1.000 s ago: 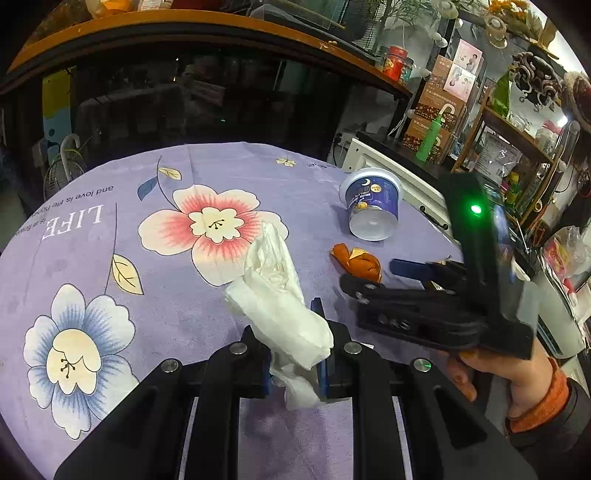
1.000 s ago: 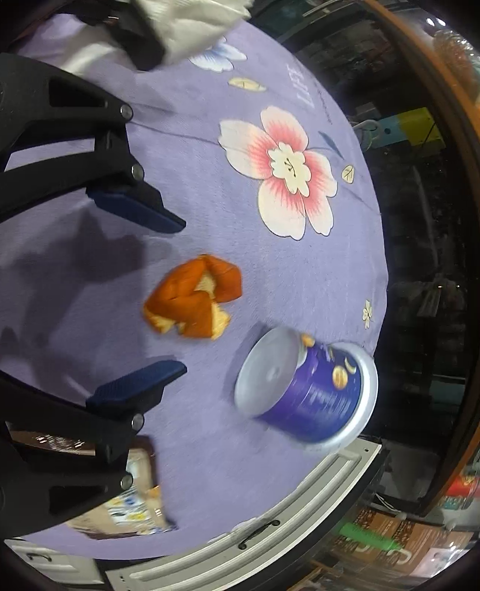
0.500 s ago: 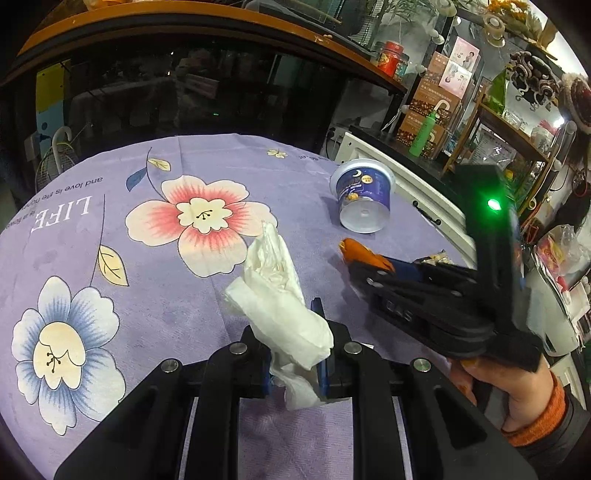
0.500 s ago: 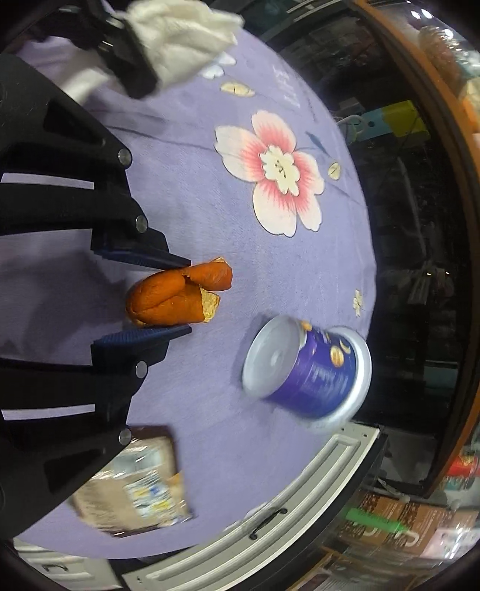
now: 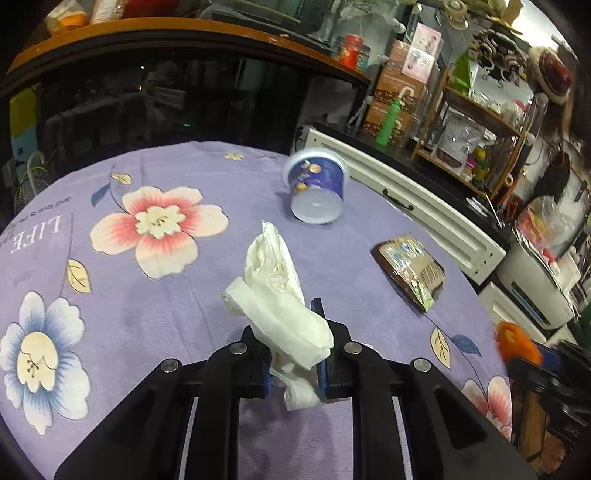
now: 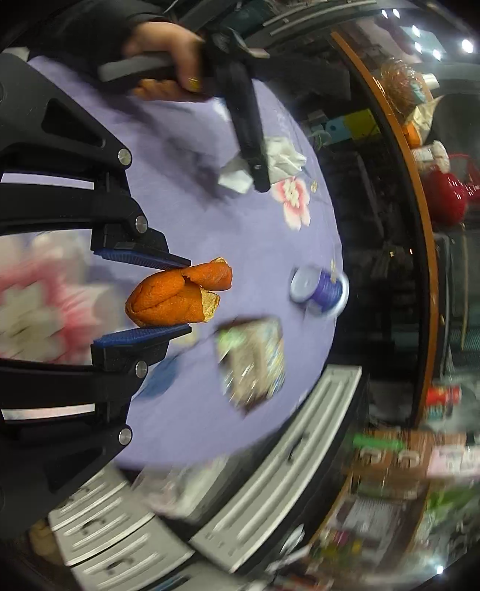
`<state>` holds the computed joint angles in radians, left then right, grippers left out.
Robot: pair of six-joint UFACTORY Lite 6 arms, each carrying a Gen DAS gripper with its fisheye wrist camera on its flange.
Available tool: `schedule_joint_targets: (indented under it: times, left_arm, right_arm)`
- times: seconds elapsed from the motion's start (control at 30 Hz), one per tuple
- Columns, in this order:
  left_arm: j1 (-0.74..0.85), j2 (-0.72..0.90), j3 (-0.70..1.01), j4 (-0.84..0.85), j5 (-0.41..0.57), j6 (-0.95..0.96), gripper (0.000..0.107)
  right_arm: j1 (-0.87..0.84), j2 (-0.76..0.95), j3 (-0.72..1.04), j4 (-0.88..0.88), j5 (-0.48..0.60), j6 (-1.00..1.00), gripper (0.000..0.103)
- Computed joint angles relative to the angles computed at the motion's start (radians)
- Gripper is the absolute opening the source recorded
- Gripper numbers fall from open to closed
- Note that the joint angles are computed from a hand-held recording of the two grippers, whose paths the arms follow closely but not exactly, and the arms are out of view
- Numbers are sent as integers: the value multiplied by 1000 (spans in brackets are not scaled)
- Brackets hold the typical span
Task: Collect trash
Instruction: 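Carry the orange peel with the right gripper while the left carries the tissue to the bin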
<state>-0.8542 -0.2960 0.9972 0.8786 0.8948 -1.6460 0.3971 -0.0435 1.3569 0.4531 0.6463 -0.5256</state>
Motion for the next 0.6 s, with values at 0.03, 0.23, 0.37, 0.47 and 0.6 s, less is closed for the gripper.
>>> schedule_joint_targets:
  times: [0.03, 0.23, 0.37, 0.47, 0.6]
  left_arm:
    - [-13, 25, 18, -12, -11, 4, 17]
    - [-231, 151, 177, 29, 82, -70, 17]
    - [-390, 280, 335, 59, 150, -96, 17]
    - [-488, 393, 461, 80, 186, -130, 17]
    - [-555, 563, 640, 79, 192, -125, 17]
  right_arm:
    - [-37, -62, -62, 15, 8, -32, 30]
    - [-400, -369, -359, 181, 138, -322, 30]
    - [-700, -452, -481, 315, 266, -546, 30]
    - [-921, -477, -559, 376, 354, -695, 30]
    - [-1106, -469, -633, 401, 394, -824, 30]
